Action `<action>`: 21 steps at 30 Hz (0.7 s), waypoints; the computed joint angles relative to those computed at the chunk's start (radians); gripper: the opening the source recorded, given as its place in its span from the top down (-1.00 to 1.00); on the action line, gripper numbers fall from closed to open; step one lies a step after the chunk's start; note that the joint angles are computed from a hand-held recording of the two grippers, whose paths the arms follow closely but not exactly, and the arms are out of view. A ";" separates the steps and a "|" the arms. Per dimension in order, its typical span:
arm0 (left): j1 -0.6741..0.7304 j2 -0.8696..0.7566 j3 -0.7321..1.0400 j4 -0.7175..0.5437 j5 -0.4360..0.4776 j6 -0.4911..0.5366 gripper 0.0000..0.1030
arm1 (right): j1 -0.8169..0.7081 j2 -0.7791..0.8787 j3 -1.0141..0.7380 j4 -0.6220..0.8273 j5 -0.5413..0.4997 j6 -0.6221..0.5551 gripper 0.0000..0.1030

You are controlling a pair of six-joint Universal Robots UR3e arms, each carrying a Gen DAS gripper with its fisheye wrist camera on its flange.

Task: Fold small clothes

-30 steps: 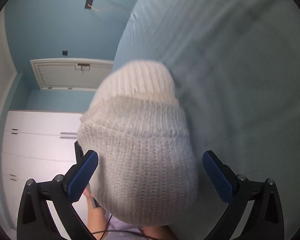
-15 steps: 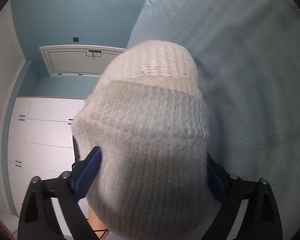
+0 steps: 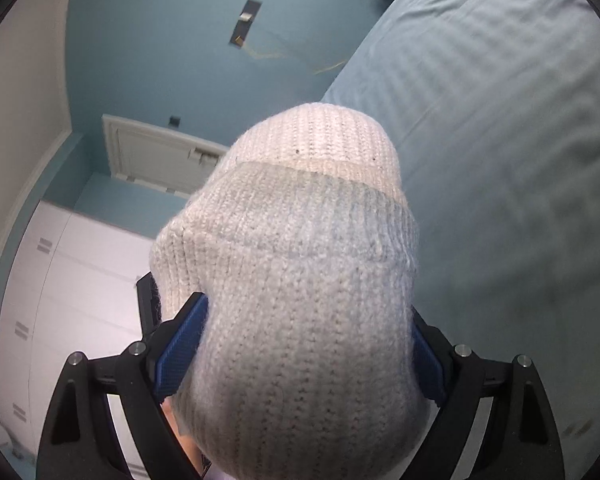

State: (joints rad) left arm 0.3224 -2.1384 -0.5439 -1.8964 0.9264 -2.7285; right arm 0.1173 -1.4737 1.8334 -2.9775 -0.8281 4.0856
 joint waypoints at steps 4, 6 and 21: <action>-0.105 -0.199 0.265 -0.009 0.129 -0.099 0.15 | -0.023 0.044 -0.001 0.048 -0.027 -0.001 -0.70; -0.132 -0.240 0.272 0.015 0.171 -0.144 0.15 | -0.022 0.072 0.031 0.011 -0.040 0.031 -0.71; 0.016 0.628 -0.809 0.644 0.429 0.076 -0.60 | 0.417 -0.240 -0.447 0.955 -0.558 -0.151 -0.98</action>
State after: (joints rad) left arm 0.3379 -1.5099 -1.3524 -1.2529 1.3555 -2.6522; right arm 0.5343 -1.7140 1.3866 -2.0229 -1.3863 3.9347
